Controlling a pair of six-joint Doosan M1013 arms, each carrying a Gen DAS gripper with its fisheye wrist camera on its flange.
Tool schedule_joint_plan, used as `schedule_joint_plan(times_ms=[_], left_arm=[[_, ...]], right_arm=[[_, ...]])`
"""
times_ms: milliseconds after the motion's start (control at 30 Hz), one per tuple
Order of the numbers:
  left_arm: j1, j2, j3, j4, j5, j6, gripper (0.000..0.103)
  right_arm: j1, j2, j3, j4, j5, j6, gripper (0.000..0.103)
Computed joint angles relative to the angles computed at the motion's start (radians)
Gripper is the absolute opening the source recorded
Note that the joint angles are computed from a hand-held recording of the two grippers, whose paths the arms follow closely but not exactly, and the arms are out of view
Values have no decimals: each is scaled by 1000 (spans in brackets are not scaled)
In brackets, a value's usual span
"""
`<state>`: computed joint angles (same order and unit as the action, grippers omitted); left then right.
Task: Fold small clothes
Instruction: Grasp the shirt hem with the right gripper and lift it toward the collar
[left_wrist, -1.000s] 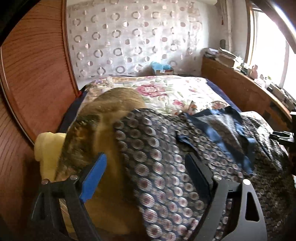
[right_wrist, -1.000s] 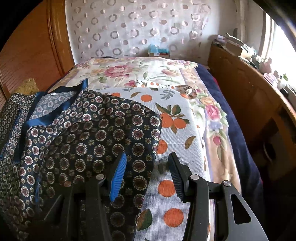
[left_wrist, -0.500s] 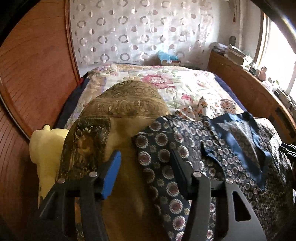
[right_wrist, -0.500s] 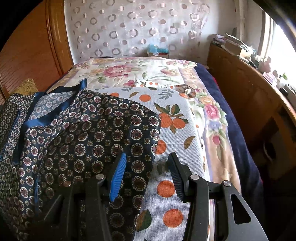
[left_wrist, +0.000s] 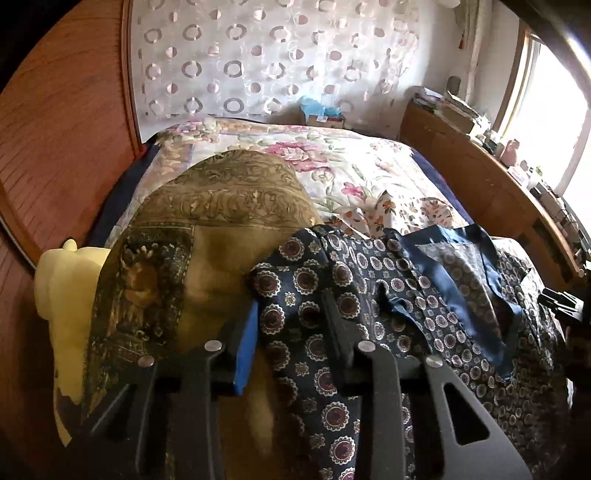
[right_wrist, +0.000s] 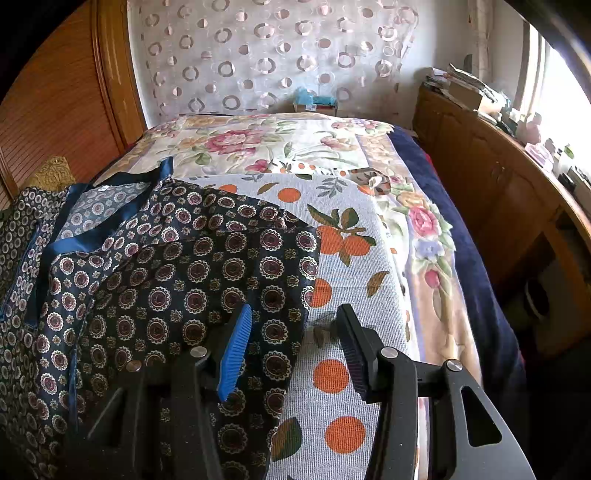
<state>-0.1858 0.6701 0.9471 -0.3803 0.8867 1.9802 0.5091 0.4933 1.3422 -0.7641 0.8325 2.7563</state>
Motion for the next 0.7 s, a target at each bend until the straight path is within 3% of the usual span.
schedule_joint_plan(times_ms=[300,433,500,600,700], left_arm=[[-8,-2,7,43,-7,-16,35],[-14,-6,13,67,-10,-15,19],[-16,-10,19,69,-14,-10,9],[-17,-28,41,49,-36,25,3],[-16,-61,82,-5,-71,84,3]], right_arm=[[-39,14,-27,66,-47,-99,49],[-47,19,-36,107,-78,-167,27],[-53,16,-34,142,-95,-194,6],[-56,10,-28,182,-129,-232,3],[-35,-5,-10,78,-146,-156,2]])
